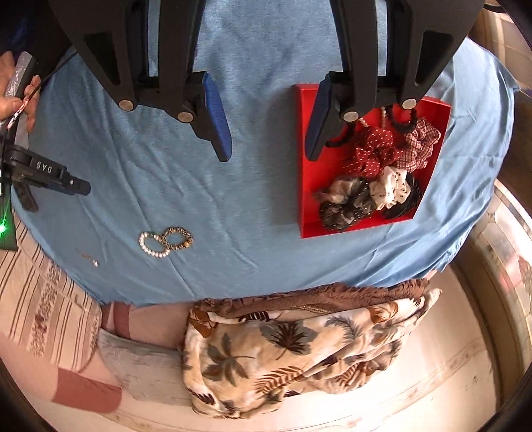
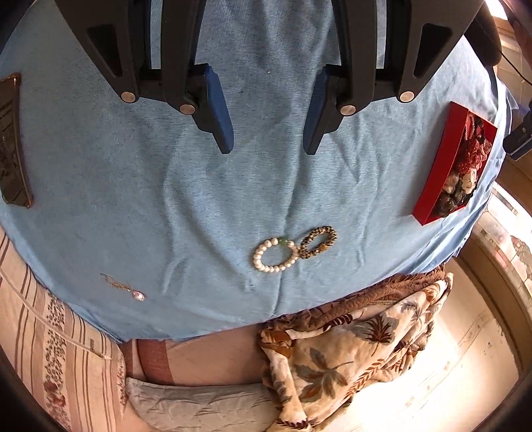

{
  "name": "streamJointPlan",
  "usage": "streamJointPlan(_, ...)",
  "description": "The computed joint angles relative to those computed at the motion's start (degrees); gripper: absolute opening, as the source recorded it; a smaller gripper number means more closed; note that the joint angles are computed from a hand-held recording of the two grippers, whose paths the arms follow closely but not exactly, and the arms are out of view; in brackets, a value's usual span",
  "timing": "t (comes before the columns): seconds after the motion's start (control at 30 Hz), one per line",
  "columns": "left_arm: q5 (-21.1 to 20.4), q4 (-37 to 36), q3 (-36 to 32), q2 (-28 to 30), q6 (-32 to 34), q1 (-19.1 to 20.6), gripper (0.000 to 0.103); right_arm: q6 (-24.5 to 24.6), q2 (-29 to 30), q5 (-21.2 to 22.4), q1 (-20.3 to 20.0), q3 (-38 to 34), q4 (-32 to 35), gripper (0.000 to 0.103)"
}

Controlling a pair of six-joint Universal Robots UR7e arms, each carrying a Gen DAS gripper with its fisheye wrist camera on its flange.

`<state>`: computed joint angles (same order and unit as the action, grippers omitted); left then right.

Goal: Organize jewelry
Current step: 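Move both open tools back toward the leopard and pearl bracelets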

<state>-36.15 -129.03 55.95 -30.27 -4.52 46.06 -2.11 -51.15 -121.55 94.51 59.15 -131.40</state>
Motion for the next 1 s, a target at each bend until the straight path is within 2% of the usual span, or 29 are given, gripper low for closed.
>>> streamJointPlan(0.2,3.6,2.8,-1.0,2.03,-0.61,-0.63,0.047,0.92,-0.38,0.92,-0.74,0.67,-1.08,0.049)
streamJointPlan(0.27,4.19,3.63,-1.05,2.21,-1.31,-0.66,0.048,0.45,-0.4,0.83,-0.73,0.89,-1.61,0.053)
streamJointPlan(1.0,2.61,8.39,-2.18,2.39,-4.23,0.07,0.052,0.14,-0.36,0.62,-0.87,1.41,-2.04,0.055)
